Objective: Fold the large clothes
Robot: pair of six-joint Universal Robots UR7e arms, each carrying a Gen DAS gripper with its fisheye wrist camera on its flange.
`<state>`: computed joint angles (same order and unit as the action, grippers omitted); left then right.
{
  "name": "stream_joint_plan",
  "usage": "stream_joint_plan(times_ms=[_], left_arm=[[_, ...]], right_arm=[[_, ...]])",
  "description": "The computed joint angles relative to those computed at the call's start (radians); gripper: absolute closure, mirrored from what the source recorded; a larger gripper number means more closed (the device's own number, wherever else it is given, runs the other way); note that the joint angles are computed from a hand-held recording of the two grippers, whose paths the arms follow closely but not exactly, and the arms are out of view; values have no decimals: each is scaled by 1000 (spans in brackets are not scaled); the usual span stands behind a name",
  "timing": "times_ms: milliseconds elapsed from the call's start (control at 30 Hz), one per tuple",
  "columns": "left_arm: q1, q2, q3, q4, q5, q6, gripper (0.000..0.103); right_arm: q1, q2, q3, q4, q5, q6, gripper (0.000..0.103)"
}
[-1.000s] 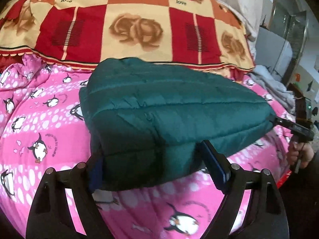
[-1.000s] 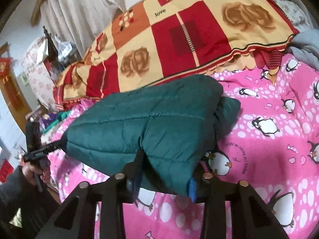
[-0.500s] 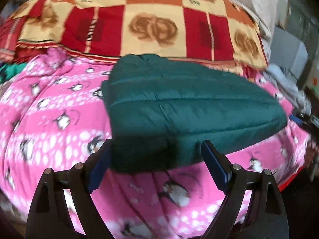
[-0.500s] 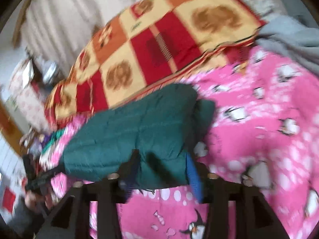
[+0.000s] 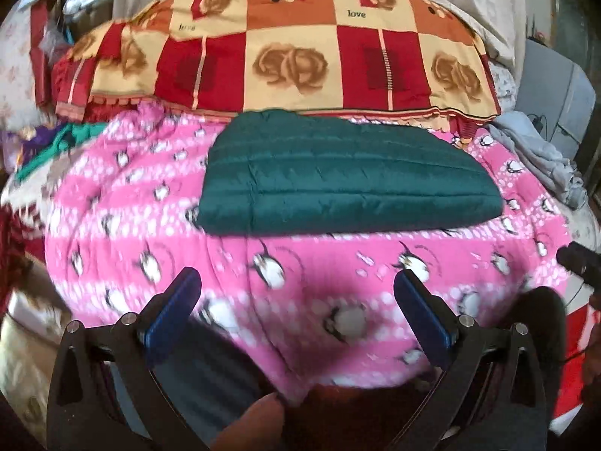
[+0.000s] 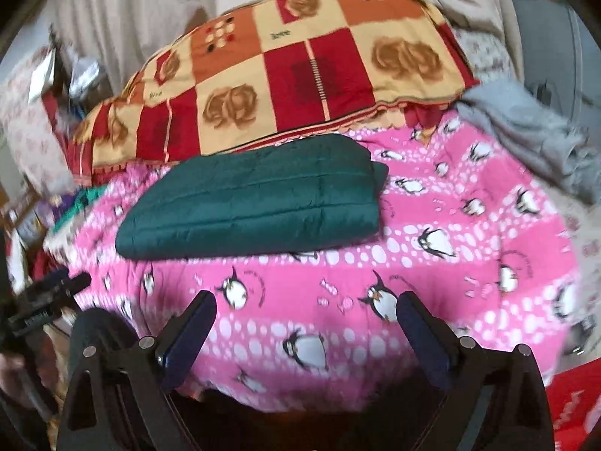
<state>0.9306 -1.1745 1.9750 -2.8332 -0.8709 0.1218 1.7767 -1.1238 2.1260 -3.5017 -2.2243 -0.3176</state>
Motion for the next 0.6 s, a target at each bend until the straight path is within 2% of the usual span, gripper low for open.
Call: stream_joint_plan(times_ms=[100,200,300,400,600], left_arm=[[-13,-23,7,56,-35,-46,0],[-52,-21,7,119,30,-103,0],[-92,-19,31,88,72,-85,0],[-104,-26,36,96,64,-83,0],[-113,-36,44,78,67,-75,0]], right_arm=[[62,26,19,-94,-93,-90,7],[110,45,13,-136,-185,-165,7],[131,22,21,-116,-196,-175,7],[144,18,18,-131,-225,-195,7],[134,4,9,-93,-259,-112,7]])
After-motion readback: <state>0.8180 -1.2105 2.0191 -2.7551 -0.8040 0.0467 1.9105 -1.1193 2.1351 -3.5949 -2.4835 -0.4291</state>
